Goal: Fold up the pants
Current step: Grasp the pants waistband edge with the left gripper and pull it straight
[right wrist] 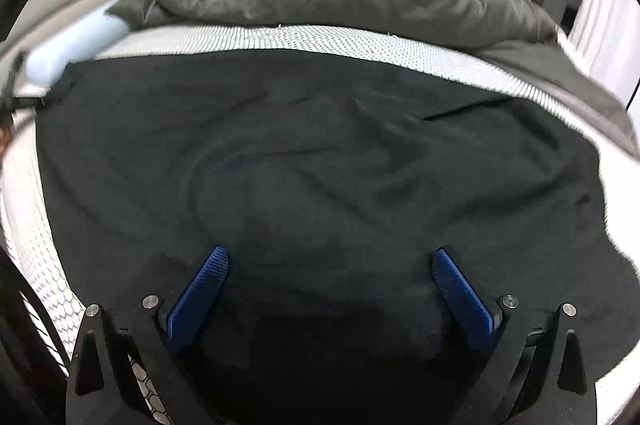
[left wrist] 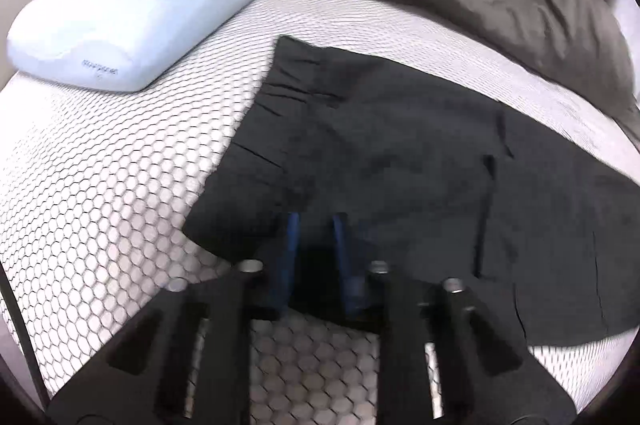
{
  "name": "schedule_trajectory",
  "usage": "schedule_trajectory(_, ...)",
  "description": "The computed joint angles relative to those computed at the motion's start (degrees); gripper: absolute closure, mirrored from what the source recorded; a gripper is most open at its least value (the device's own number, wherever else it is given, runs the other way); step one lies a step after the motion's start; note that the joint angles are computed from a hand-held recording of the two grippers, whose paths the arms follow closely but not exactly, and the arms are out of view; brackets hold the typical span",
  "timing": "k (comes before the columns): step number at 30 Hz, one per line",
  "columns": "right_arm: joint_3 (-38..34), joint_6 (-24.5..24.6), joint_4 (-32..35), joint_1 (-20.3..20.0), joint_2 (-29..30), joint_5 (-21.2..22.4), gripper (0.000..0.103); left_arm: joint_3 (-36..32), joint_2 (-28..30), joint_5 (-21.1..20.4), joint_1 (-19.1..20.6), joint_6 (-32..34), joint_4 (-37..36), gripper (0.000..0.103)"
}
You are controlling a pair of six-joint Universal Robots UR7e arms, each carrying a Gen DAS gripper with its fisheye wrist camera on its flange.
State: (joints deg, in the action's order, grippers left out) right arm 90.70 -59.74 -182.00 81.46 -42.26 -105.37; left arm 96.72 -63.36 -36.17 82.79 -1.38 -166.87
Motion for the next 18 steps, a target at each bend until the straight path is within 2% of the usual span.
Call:
schedule_trajectory(2,0.27,-0.68,-0.53,-0.04,0.09,0.04,0.001,-0.8,1.17,3.38,-1.02,2.06,-1.35,0.088)
schedule_trajectory(3,0.77,-0.95,-1.24,0.02,0.01,-0.11,0.001,-0.54,1.43,3.13,-1.78,4.68,-3.69,0.087)
schedule_trajectory(5,1.55,-1.03,-1.63,-0.23,-0.48,0.23,0.001,-0.16,1.28,-2.38,-2.28,9.28,-6.15,0.085)
schedule_trajectory(8,1.4,-1.3,-1.81,-0.37,-0.32,0.76,0.001,-4.16,4.04,-3.3,-1.99,12.26,-0.67,0.085)
schedule_trajectory(10,0.83,-1.17,-1.5,-0.25,-0.01,0.8,0.001,-7.73,5.77,-2.2,-0.57,9.58,5.32,0.085)
schedule_trajectory(15,0.87,-1.31,-1.6,-0.38,-0.02,1.29,0.001,-12.11,5.68,-1.73,2.39,3.98,6.27,0.086)
schedule_trajectory(17,0.93,-1.37,-1.56,-0.44,-0.04,1.51,0.001,-12.39,5.19,-1.41,1.87,1.82,7.67,0.085)
schedule_trajectory(18,0.9,-1.43,-1.42,-0.51,-0.07,1.71,0.001,-11.93,5.2,-1.69,1.15,2.94,5.96,0.084)
